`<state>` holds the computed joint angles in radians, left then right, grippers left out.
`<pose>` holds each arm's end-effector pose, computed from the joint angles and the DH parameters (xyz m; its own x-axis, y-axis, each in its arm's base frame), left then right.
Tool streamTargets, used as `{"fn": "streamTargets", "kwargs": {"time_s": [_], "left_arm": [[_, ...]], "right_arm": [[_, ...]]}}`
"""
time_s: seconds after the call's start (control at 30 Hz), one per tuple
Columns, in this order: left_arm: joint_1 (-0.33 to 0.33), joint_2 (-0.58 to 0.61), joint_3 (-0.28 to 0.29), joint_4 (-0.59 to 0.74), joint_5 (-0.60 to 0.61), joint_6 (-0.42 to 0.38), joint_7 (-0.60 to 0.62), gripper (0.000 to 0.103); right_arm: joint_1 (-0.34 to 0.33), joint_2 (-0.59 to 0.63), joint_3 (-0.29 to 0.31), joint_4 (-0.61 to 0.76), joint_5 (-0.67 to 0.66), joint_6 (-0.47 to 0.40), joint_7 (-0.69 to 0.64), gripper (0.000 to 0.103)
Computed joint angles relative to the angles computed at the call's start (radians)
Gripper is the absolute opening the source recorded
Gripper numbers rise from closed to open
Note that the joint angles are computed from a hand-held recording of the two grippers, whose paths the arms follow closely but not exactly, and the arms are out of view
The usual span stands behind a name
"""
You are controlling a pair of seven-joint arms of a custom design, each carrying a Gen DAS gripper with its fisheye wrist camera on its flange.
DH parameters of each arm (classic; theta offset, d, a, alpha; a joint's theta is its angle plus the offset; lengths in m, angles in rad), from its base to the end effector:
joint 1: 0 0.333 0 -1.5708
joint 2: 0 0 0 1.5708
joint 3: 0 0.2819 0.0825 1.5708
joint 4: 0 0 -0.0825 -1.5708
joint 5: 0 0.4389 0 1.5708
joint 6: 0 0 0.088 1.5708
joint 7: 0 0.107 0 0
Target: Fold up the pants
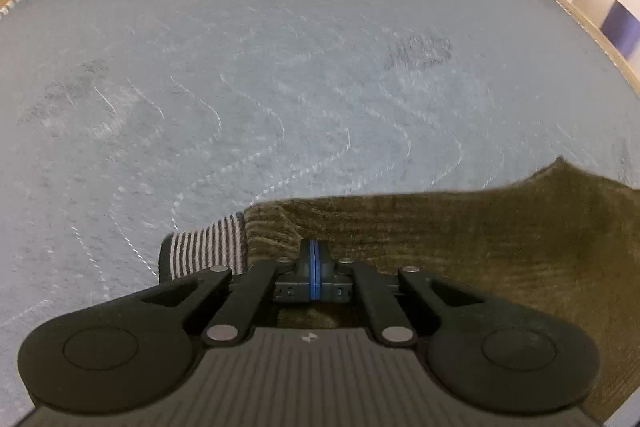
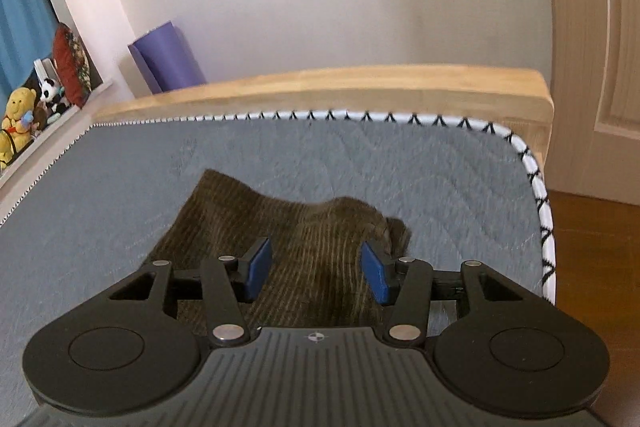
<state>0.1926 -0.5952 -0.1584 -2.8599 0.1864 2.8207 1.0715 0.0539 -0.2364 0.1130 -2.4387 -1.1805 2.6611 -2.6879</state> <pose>0.4310 0.0159 0.3469 0.3560 -0.9338 0.0356 -0.7783 -0.3174 -0.5418 0.5215 0.1137 0.3611 -0.6497 -0.6940 -0.3104 -0.3491 0.6350 -0.6891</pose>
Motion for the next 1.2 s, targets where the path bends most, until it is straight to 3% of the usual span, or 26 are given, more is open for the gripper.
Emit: {"fn": "streamTargets", "kwargs": {"time_s": [0.03, 0.07, 0.1, 0.17, 0.3, 0.4, 0.47, 0.53, 0.57, 0.67, 0.8, 0.87, 0.97, 1.03, 1.13, 1.2], "left_arm": [[0.047, -0.031, -0.087, -0.007, 0.057, -0.004, -0.059, 0.003], [0.070, -0.064, -0.141, -0.018, 0.107, -0.007, -0.103, 0.003], [0.069, -0.092, -0.159, -0.031, 0.127, 0.006, -0.124, 0.003], [0.030, -0.103, -0.109, -0.054, 0.117, 0.078, -0.121, 0.005], [-0.046, 0.010, 0.028, -0.005, 0.006, -0.024, -0.048, 0.006], [-0.046, -0.003, 0.037, -0.019, -0.018, 0.002, -0.020, 0.009], [-0.059, -0.034, 0.032, -0.030, -0.033, -0.009, -0.006, 0.018], [-0.074, -0.053, 0.035, -0.039, -0.046, 0.000, 0.016, 0.035], [-0.083, -0.062, 0.037, -0.042, -0.056, -0.005, 0.025, 0.037], [-0.078, -0.028, 0.026, -0.020, -0.065, 0.003, 0.038, 0.037], [-0.068, -0.048, 0.016, -0.028, -0.071, -0.006, 0.024, 0.037], [-0.067, -0.062, 0.017, -0.035, -0.075, -0.006, 0.023, 0.037], [-0.068, -0.077, 0.020, -0.043, -0.079, -0.007, 0.025, 0.037], [-0.069, -0.092, 0.018, -0.049, -0.082, -0.011, 0.024, 0.037], [-0.066, -0.103, 0.018, -0.056, -0.085, -0.005, 0.022, 0.037], [-0.064, -0.115, 0.012, -0.061, -0.084, -0.009, 0.018, 0.037]], "right_arm": [[0.005, 0.007, -0.007, 0.002, 0.031, 0.006, -0.023, 0.056], [0.008, 0.015, -0.014, 0.003, 0.063, 0.014, -0.052, 0.057], [0.011, 0.021, -0.021, 0.003, 0.104, 0.016, -0.085, 0.057], [0.008, 0.032, -0.025, 0.006, 0.143, 0.018, -0.110, 0.058], [0.010, 0.036, -0.022, 0.011, 0.216, -0.048, -0.156, 0.063], [0.010, 0.044, -0.031, 0.009, 0.267, -0.077, -0.181, 0.070], [0.008, 0.059, -0.050, 0.005, 0.321, -0.031, -0.220, 0.075], [0.001, 0.086, -0.068, 0.004, 0.361, 0.058, -0.268, 0.089], [-0.008, 0.094, -0.063, 0.009, 0.334, 0.076, -0.262, 0.088], [-0.023, 0.118, -0.067, 0.015, 0.279, 0.196, -0.271, 0.077], [-0.010, 0.140, -0.064, 0.036, 0.305, 0.174, -0.327, 0.077], [-0.007, 0.152, -0.067, 0.047, 0.290, 0.167, -0.328, 0.072], [0.001, 0.165, -0.071, 0.060, 0.243, 0.151, -0.319, 0.044], [-0.007, 0.169, -0.085, 0.055, 0.181, 0.204, -0.246, 0.017], [-0.033, 0.128, -0.083, 0.026, 0.039, 0.263, -0.090, 0.014], [-0.062, 0.100, -0.056, 0.037, -0.205, 0.297, 0.111, 0.013]]}}
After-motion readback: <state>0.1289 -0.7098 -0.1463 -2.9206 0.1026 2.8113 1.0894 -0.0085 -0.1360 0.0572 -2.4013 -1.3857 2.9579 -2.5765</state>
